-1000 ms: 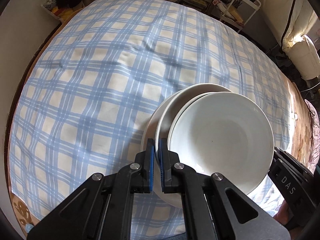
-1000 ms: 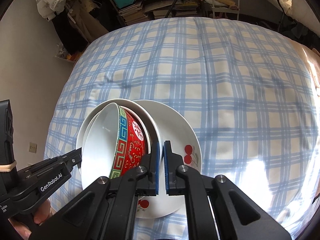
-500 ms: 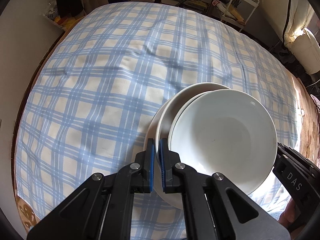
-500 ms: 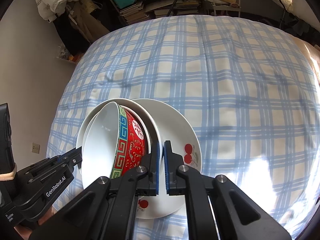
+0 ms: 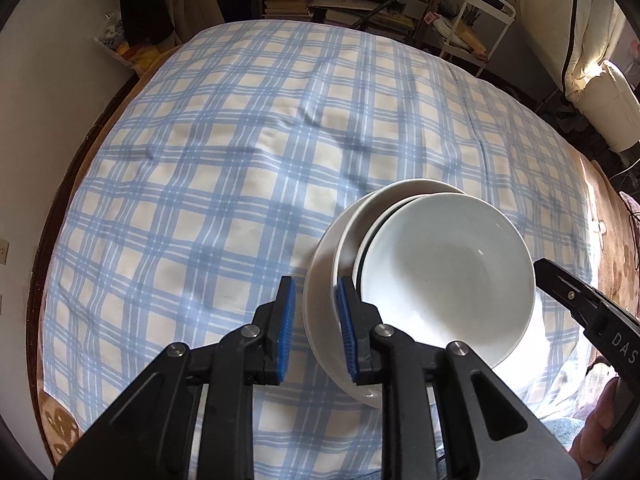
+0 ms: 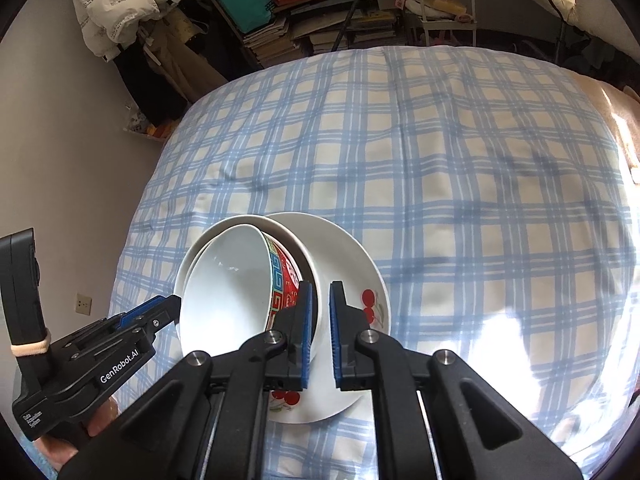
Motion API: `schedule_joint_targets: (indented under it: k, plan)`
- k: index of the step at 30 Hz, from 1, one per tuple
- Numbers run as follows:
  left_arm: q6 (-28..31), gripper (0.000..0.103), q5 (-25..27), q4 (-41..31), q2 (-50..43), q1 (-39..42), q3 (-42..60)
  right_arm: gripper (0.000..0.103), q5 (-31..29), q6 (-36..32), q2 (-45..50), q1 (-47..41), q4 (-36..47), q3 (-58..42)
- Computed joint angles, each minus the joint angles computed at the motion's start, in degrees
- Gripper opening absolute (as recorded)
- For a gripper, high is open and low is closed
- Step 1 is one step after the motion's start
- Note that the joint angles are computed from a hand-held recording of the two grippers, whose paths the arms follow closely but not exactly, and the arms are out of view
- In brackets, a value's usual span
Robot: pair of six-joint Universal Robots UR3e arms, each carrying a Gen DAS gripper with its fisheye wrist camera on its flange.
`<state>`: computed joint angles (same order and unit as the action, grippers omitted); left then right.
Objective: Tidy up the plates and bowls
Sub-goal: 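Lower the bowl stack onto the cherry plates with both grippers, then open both grippers and pull them back from the stack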
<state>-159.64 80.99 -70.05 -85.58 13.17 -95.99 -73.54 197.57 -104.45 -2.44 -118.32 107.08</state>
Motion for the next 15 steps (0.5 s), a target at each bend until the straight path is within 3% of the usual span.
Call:
schedule_joint_targets:
  k: [3, 5, 7, 11, 14, 15]
  plan:
    - [0.24, 0.021, 3.86, 3.06, 2.28, -0.88, -1.93, 0.011, -3.47, -1.07, -1.88, 1.55, 1.66, -1.05]
    - [1.32, 0.021, 3.94, 2.37, 4.01, -0.29, -2.30, 0.021, -6.39, -2.33, -3.47, 3.31, 2.72, -2.05]
    - [1.93, 0.021, 3.42, 1.20, 6.06, 0.41, -2.48, 0.042, -6.42, -3.97, -5.91, 3.44, 3.41, -1.86]
    - [3.19, 0.023, 2.71, 1.82, 12.61, 2.16, -4.64, 0.048, -5.25, -5.81, -11.34, 1.92, 5.28, -1.10]
    - [5.38, 0.033, 0.51, 0.60, 17.52, 4.67, -5.33, 0.058, -4.22, -6.59, -15.69, 0.06, 5.41, 0.22]
    - [6.03, 0.042, -0.48, -0.03, 19.28, 5.81, -5.51, 0.062, -3.64, -7.15, -17.25, -0.72, 5.64, 0.62]
